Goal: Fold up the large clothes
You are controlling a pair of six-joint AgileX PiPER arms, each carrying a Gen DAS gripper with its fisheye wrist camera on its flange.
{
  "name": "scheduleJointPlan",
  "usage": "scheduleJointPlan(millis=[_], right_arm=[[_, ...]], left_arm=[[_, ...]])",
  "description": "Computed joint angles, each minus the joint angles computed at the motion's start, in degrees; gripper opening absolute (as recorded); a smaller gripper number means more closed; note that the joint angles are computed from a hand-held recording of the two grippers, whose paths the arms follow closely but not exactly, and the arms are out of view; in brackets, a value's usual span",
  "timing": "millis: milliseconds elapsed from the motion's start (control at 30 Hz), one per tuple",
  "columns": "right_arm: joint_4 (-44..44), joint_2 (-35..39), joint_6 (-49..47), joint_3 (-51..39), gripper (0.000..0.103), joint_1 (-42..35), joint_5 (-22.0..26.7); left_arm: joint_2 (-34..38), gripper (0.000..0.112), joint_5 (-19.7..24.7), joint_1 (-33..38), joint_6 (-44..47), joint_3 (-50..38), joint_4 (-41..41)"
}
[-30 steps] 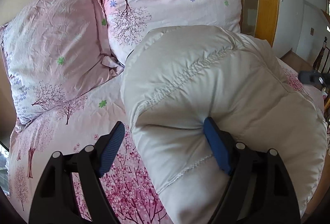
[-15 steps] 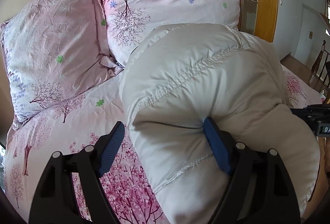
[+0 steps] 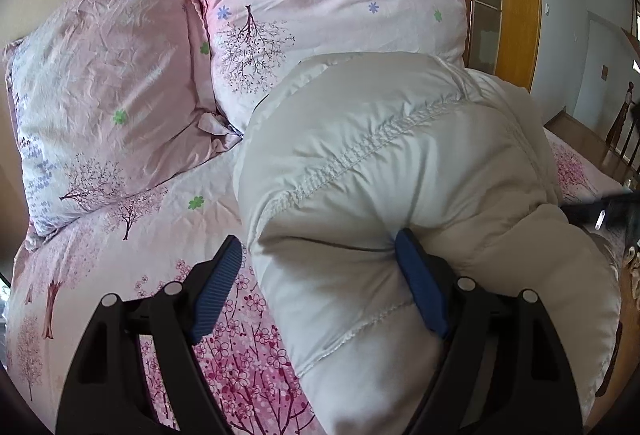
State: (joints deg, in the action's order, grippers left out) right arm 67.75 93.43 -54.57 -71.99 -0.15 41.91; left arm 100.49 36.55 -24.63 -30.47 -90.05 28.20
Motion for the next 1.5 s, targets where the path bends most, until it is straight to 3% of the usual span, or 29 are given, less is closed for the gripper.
scheduleJointPlan(millis=[100,233,333,433,733,767,867,1000,1133,1267,1500], right_arm=[[1.4,-1.04,0.58,-4.54,0.028,-1.32,-0.64],[-12.69,4.2,12.93,-17.66,0.028,3.05,-2.31],[-29.87,11.79,27.45,-31.16,0.029,7.1,1.21],[-42.81,20.34,38.09,-44.66,0.028,9.24,10.22],[-39.02,28.91,38.98,-53.64,0.028,6.67,19.98],[-38.2,28.71,38.65,-53.18,0.028,6.4,19.68],[-37.88,21.57,36.52,-42.97,0.028,6.88,12.91],[-19.55,7.46,18.13,-20.66,0.029,2.96,5.63],[-10.35,-0.42,6.11,-6.21,0.029,2.9,1.82],[-9.31,0.75,3.96,-2.05,0.029,5.04,-3.07],[-9.03,3.33,3.54,-2.63,0.029,7.11,-6.1]], left_arm=[[-0.03,0.08,-0.1,0.54,1.24,-0.33,-1.72],[0.04,0.08,0.36,0.47,1.5,-0.67,-1.67],[0.34,0.08,1.2,0.14,1.23,-1.22,-1.12],[0.66,0.08,1.42,0.01,1.49,-1.82,-1.39],[1.29,0.08,-0.72,0.04,1.31,-1.55,-2.25],[1.27,0.08,-0.76,-0.06,1.09,-1.44,-1.72],[0.97,0.08,0.51,-0.7,0.96,-1.39,0.48],[0.48,0.08,0.84,-0.46,1.67,-1.01,0.46],[0.11,0.08,-0.06,-0.17,1.17,-0.25,0.29],[-1.33,0.08,-1.82,0.32,0.22,1.46,-0.35],[-9.33,0.081,-5.13,2.07,7.86,7.12,-13.68]])
